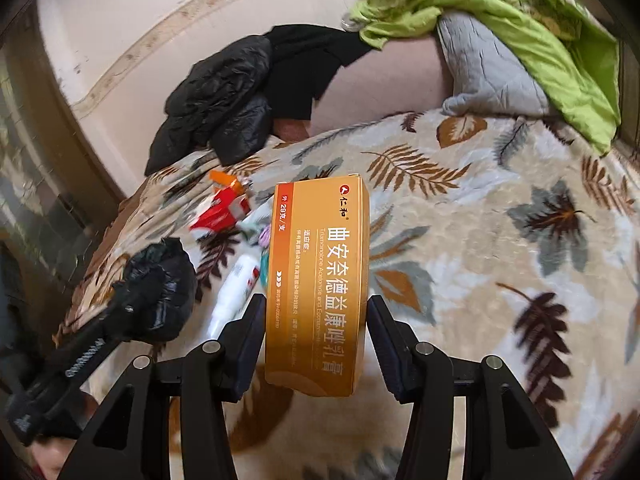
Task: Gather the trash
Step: 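Grasp the black plastic bag with the left gripper, then lift the black bag and orange box toward the red basket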
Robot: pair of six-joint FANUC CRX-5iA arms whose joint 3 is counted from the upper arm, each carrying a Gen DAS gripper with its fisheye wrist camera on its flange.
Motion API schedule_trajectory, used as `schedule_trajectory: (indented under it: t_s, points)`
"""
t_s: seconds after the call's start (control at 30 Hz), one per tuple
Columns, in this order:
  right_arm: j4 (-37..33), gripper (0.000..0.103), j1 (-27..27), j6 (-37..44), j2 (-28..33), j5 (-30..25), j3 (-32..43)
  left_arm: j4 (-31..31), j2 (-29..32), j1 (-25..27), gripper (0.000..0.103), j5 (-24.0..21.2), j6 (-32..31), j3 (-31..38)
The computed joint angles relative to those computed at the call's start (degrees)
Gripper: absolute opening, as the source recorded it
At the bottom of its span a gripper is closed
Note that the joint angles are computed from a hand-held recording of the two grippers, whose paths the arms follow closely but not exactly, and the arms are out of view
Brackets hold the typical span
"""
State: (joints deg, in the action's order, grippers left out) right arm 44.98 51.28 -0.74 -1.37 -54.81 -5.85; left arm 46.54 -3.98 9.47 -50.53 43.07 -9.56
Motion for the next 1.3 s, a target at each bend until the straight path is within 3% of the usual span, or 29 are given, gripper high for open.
schedule_trajectory:
  t_s: [0.17, 0.27, 0.5, 0.87, 1.3]
  points:
    - [3.2, 0.055, 5.8, -2.6, -4.9, -4.7, -5.5, 2.1, -8.4, 1.1, 0.021, -2.5, -6.8, -7.4]
    - [3.8, 0.055, 7.0, -6.1, -7.4, -5.9, -8.3, 2.0, -10.9, 0.2, 0.021, -1.3, -9.0, -9.9]
    - [3.2, 0.055, 6.4, -9.6, -8.6, -7.5, -9.3, 2.8, -10.7, -0.7, 0.021, -0.6, -10.4, -10.5]
    - [3.5, 0.055, 7.1, -3.9, -4.4, -7.4, -5.8, 2.1, -9.7, 0.3, 0.021, -1.1, -9.6, -9.9]
    - [3.4, 0.055, 6.8, -6.1, -5.5, -6.1, -6.9, 1.4, -9.6, -0.1, 0.021, -0.6, -10.1, -9.8]
